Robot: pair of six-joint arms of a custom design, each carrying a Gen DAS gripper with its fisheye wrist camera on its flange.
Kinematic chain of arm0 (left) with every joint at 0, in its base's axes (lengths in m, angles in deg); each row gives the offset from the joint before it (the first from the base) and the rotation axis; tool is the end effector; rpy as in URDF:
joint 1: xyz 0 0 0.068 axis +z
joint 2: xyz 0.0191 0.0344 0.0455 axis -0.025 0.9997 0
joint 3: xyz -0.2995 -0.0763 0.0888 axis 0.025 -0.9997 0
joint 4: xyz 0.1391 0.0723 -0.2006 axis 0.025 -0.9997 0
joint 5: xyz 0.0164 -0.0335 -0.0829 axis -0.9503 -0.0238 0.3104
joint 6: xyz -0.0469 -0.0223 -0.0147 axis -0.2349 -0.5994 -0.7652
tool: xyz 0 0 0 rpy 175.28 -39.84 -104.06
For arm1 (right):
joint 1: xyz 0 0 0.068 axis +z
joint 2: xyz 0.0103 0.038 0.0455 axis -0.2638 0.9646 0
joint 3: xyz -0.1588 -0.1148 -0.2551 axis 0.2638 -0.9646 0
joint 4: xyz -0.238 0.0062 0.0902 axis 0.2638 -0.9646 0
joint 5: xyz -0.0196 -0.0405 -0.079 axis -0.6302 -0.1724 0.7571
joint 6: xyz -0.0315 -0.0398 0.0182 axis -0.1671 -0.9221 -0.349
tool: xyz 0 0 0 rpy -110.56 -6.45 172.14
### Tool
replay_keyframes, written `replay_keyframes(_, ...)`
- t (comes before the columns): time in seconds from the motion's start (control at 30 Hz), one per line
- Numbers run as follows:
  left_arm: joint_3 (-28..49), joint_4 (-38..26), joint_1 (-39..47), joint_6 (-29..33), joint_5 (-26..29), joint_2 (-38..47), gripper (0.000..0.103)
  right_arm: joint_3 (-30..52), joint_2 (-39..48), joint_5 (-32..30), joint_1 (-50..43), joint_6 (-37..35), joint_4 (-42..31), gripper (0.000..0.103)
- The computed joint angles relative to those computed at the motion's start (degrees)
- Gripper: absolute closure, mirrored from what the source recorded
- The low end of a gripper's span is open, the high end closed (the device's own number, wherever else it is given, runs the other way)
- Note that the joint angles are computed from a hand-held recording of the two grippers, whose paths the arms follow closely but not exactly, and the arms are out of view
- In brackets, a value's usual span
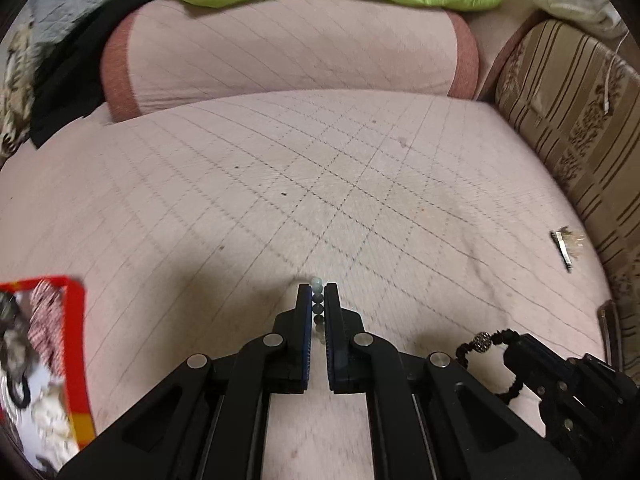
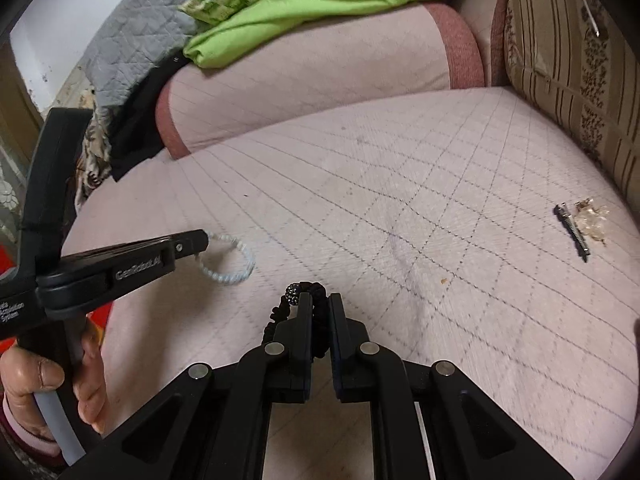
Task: Organize jewelry
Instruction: 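Grasp the pale blue bead bracelet with the left gripper while the right grasps the black beaded bracelet, then carry both bracelets into the tray and open both grippers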
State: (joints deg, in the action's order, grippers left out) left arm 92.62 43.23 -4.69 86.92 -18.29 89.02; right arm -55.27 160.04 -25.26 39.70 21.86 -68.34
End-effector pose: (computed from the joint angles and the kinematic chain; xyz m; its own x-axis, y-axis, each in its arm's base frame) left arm 0.3075 -0.0285 0.1304 -0.7520 0.3701 -0.5454 0.4918 0.8660 -0.0904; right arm 0.1801 0.2238 0.1179 -0.6978 0.3757 -0.6098 0.2776 0.9267 0.2533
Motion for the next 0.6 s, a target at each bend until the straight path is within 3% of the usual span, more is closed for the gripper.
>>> replay_keyframes(0.2,-4.63,-6.41,7.24,3.67,5.61,-11.32,0.098,3.43,-3.03,3.71,6.24,5.09,-9.30,0.094)
replay_keyframes(0.6,-11.89,-18.50,22.65,14.94,11.51,-31.58,0.098,13.53,-4.26,10.11,16.95,13.29,-26.92,0.094)
